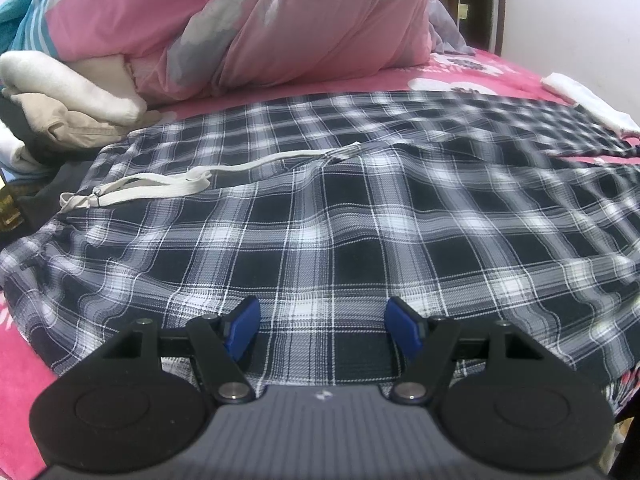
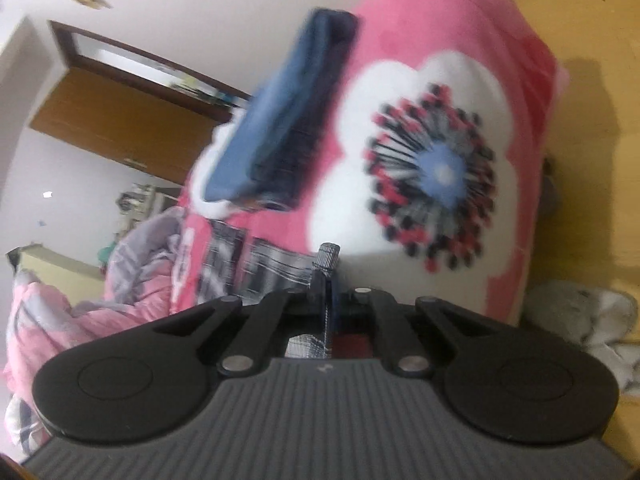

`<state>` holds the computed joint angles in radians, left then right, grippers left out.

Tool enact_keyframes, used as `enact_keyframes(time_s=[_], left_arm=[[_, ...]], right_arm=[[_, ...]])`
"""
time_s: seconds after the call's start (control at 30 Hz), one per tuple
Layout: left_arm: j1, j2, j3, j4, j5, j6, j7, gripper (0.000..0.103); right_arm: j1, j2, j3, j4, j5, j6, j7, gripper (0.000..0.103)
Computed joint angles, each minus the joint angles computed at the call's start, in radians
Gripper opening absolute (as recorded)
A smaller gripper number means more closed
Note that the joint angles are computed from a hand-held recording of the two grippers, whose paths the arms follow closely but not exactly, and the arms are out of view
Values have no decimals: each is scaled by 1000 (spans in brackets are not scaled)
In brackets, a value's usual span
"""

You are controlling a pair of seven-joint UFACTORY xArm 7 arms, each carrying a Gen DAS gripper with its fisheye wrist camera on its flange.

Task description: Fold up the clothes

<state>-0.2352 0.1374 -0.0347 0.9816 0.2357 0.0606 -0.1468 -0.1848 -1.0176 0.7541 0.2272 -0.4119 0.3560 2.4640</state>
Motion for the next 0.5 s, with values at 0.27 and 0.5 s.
enact_keyframes(time_s=[0.27,0.5], left_arm=[[19,-8,-21,-12,-39,-6,45,71],[-22,-31,29,-19,70,6,-49,71]], right_arm=[[105,128,-19,-18,25,98,39,7],[149,204,-49,195,-161,375,-153,7]])
